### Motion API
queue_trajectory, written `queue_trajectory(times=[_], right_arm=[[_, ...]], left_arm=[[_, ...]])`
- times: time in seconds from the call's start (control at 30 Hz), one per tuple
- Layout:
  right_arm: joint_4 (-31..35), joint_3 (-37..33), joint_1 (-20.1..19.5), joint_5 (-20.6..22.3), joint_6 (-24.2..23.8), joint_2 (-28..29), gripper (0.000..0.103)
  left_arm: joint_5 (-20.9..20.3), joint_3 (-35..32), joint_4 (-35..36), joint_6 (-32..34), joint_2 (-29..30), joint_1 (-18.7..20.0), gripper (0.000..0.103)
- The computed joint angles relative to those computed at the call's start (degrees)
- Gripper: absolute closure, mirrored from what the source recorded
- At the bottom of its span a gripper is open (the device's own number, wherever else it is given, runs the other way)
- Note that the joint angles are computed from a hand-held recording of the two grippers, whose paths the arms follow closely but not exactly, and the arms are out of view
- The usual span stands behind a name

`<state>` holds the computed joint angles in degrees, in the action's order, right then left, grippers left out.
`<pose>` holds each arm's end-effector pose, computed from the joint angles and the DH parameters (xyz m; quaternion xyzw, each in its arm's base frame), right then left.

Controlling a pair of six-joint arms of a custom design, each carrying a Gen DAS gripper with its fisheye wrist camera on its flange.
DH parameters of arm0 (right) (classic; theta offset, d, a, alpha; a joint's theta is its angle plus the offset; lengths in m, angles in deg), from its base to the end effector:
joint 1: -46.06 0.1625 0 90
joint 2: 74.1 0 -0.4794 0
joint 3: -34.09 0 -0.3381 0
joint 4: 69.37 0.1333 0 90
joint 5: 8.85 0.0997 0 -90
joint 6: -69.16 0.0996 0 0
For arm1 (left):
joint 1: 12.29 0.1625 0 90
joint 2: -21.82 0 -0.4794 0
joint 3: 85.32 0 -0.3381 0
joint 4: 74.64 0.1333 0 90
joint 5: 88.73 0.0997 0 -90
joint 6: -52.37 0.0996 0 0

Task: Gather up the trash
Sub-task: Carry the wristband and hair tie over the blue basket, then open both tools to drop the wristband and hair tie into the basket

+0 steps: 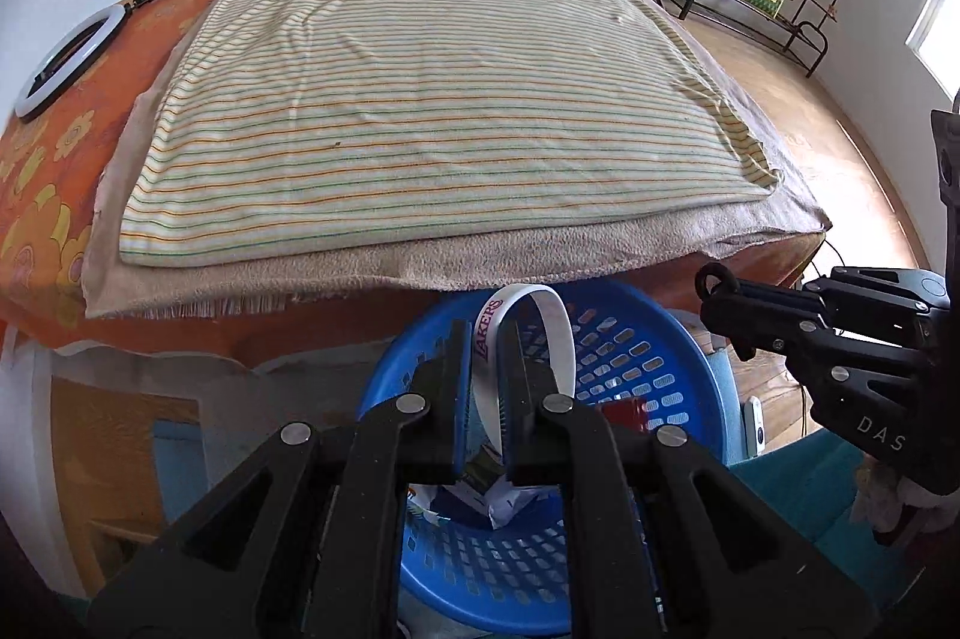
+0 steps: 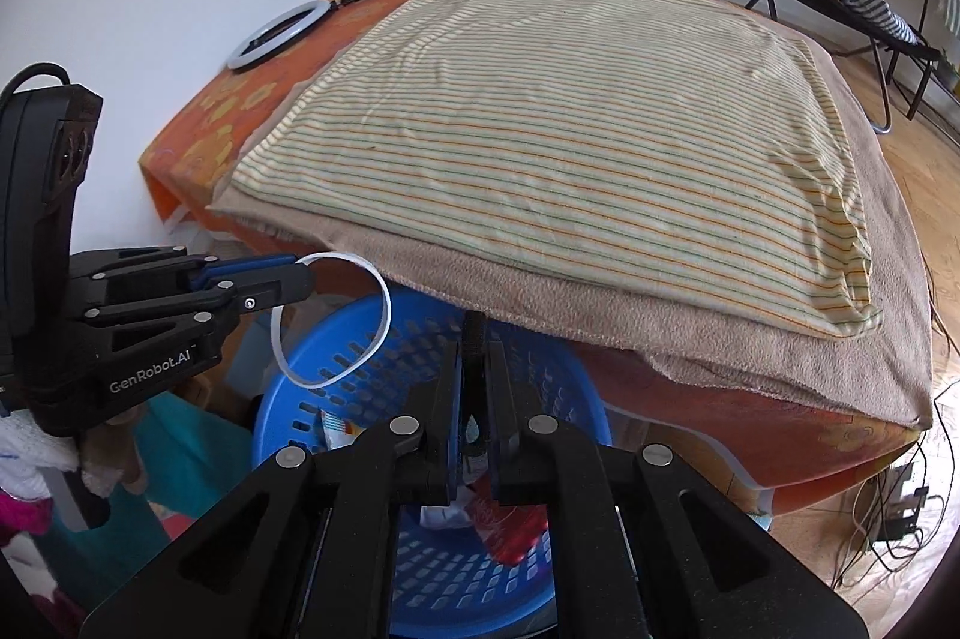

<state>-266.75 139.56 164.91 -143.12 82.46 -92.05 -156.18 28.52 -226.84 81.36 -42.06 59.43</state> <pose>0.3399 -0.4849 -0.0607 0.0591 -0.9128 0.2825 0.2889 -0.0083 -0.5718 0.2653 0.3718 0.9017 -0.0860 0.2033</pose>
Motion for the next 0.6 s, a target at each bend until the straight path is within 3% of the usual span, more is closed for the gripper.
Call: queue_trajectory(times=[0.6], right_arm=[[0.6, 1.7, -0.6, 0.5, 3.2, 2.7, 0.098]], left_arm=[[2.1, 3.7, -1.5, 3.1, 0.5, 0.7, 0.097]])
